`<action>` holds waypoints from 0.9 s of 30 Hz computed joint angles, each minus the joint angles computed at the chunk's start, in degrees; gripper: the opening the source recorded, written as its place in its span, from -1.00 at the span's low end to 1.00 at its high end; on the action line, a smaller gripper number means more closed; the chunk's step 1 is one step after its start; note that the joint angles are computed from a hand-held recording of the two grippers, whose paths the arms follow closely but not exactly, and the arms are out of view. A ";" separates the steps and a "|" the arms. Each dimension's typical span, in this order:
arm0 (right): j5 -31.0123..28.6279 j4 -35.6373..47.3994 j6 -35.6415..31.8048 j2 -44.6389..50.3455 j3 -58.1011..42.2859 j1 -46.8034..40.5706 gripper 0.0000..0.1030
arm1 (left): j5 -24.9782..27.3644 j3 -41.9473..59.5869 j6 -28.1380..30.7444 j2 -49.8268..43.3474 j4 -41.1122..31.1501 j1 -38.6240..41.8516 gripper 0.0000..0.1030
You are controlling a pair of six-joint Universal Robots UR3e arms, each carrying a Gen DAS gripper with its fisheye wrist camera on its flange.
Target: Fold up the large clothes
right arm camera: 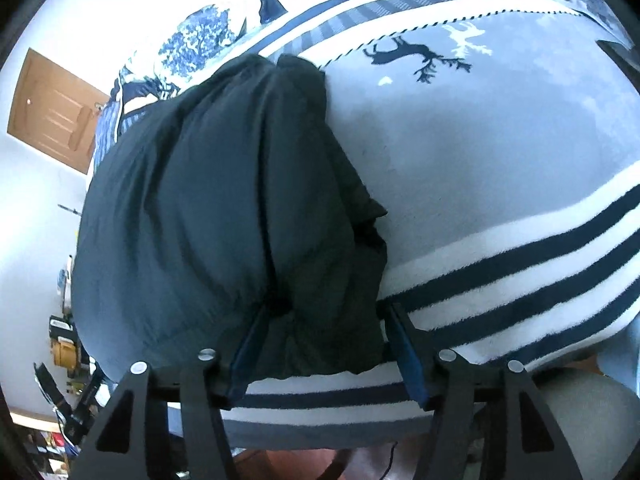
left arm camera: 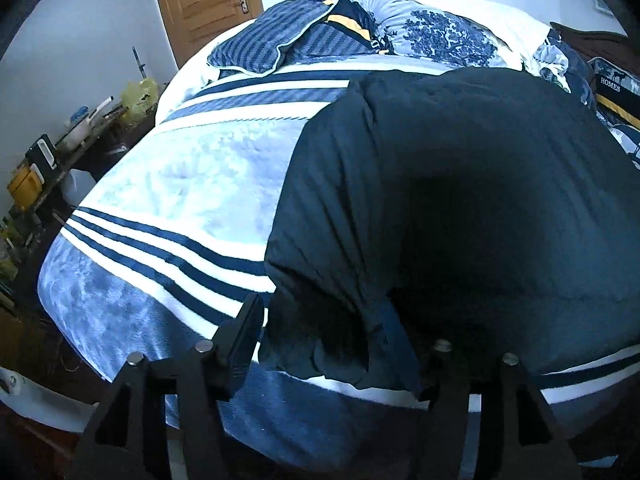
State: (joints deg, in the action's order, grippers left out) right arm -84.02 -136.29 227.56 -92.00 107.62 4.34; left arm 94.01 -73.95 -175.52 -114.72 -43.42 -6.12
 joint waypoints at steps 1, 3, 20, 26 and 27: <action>-0.22 0.61 -0.19 1.16 -1.44 0.19 0.25 | 0.28 -0.06 -0.06 0.03 0.23 -0.16 0.20; -0.97 1.70 -0.19 3.07 -3.95 0.88 0.25 | 0.70 -0.59 0.11 1.11 0.22 -0.05 0.20; -2.32 1.73 2.30 8.23 -8.72 2.60 0.29 | 0.01 -1.76 0.23 -0.45 5.18 2.93 0.23; -8.09 1.23 1.97 3.34 -7.38 4.46 0.32 | -1.65 -2.49 -2.17 0.99 9.78 5.36 0.29; -8.87 0.89 1.79 2.59 -7.59 4.85 0.34 | -2.02 -1.84 -2.42 0.94 10.40 5.76 0.37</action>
State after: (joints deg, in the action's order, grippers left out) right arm -92.89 -135.40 229.35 -89.40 100.03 9.19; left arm 91.99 -75.79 -177.94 -113.79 -33.02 -0.36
